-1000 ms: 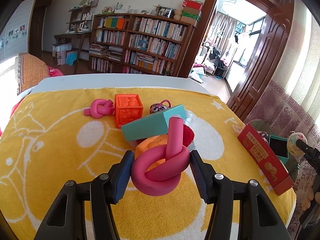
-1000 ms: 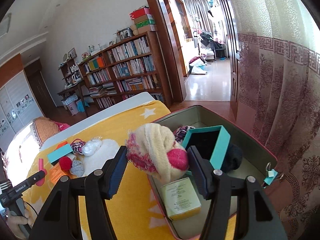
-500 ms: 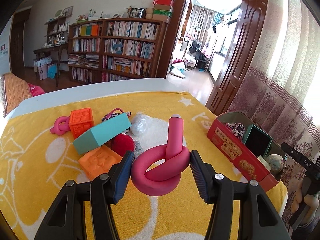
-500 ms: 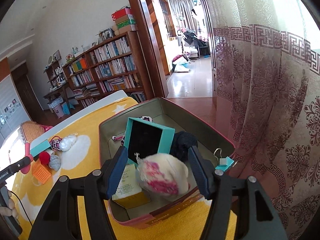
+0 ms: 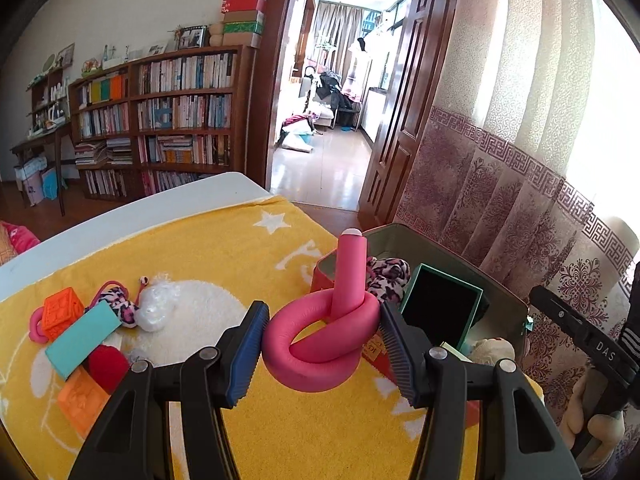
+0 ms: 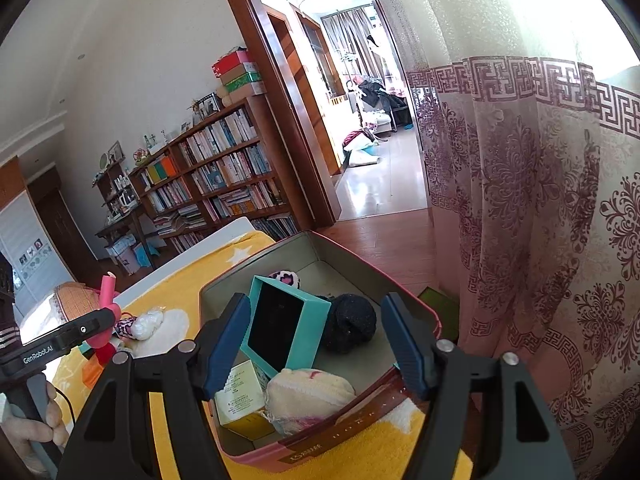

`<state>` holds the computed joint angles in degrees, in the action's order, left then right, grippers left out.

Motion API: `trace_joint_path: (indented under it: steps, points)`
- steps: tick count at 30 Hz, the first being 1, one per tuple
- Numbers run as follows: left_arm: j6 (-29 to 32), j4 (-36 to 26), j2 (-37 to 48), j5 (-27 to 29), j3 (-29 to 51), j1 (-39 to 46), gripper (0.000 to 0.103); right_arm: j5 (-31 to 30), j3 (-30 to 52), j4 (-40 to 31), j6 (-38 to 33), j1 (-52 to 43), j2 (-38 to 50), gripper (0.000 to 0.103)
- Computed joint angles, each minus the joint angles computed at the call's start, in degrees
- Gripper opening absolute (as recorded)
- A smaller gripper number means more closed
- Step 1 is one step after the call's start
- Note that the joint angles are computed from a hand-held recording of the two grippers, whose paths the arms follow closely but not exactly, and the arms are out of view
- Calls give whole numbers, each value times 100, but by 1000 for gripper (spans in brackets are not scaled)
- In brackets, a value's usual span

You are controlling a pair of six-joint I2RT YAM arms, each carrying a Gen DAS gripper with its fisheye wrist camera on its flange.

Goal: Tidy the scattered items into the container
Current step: 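Carry the knit hat and pink knot into the red tin with both grippers, then open both grippers to drop the knit hat and pink knot in the tin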

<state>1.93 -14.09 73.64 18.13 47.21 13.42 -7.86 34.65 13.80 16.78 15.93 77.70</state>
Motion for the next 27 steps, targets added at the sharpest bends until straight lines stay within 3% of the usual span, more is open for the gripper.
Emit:
trace_joint_path:
  steps: [11,14,15,16,27]
  points:
    - [-487,492,1790,-396,1235,-1043,59,-61,-150,183,-228,23,-31,72]
    - [-666,428,2206,-394,1590,-1041,67,-120,-95,179,-204,-35,80,72]
    - [-741,447,2261,-402,1614,-1028,81,-133,-75,167,-197,-46,114,72]
    - [-805,575,2241,-355,1535,-997,84,-140,-55,158,-186,-48,148,72]
    - [-822,683,1553,52,772,-286,84,-56,121,102,-114,300,383,72]
